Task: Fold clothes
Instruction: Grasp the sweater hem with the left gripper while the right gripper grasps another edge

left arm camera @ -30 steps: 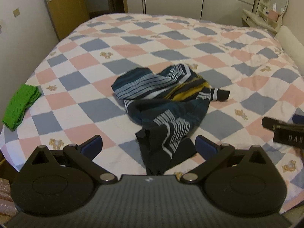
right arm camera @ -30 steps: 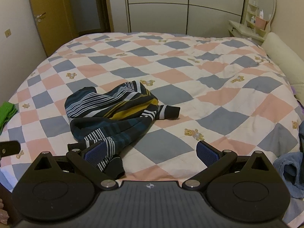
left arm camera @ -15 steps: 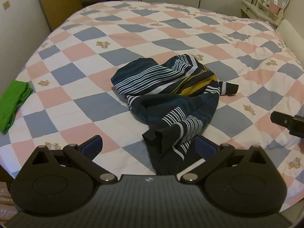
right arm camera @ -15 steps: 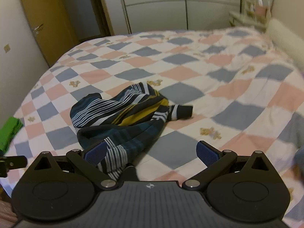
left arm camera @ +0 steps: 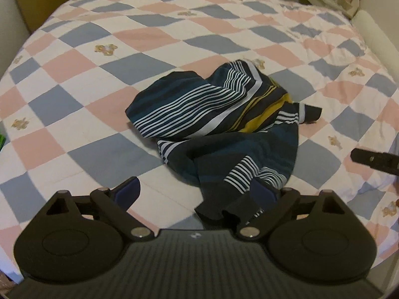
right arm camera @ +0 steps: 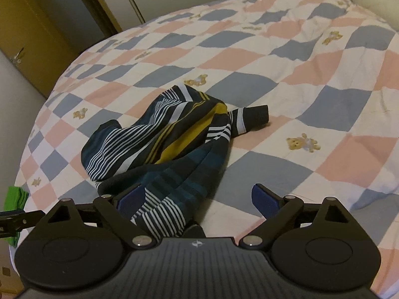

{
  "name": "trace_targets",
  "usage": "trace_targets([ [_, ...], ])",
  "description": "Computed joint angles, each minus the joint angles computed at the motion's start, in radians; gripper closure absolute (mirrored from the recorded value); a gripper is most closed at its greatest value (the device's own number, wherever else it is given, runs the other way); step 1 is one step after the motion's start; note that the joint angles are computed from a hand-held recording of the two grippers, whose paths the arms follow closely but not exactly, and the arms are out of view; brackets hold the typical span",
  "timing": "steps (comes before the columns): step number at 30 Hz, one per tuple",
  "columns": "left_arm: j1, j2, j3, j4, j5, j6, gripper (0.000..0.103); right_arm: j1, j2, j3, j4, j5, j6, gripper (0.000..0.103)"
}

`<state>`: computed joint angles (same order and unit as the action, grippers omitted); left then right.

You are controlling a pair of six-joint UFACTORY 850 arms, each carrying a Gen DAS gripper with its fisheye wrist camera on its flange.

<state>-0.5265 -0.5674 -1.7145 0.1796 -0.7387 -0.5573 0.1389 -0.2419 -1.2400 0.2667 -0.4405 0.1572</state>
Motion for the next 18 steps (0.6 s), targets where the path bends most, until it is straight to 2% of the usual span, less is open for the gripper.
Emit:
trace_targets([
  [4,0.029,-0.065,-0.053,-0.068,0.011,0.059,0.014,-0.007,-0.066,-0.052,0.023,0.002,-0.016,0.010],
  [7,0.048,-0.109,-0.087,-0.077,0.016,0.054,0.018,-0.021,-0.136,-0.111,0.119,-0.004,-0.135,0.016],
  [11,0.072,-0.176,-0.154,-0.108,-0.011,0.064,0.019,-0.036,-0.249,-0.216,0.220,-0.027,-0.274,0.019],
  [18,0.091,-0.259,-0.247,-0.136,-0.048,0.087,0.019,-0.037,-0.391,-0.382,0.256,-0.091,-0.381,0.019],
])
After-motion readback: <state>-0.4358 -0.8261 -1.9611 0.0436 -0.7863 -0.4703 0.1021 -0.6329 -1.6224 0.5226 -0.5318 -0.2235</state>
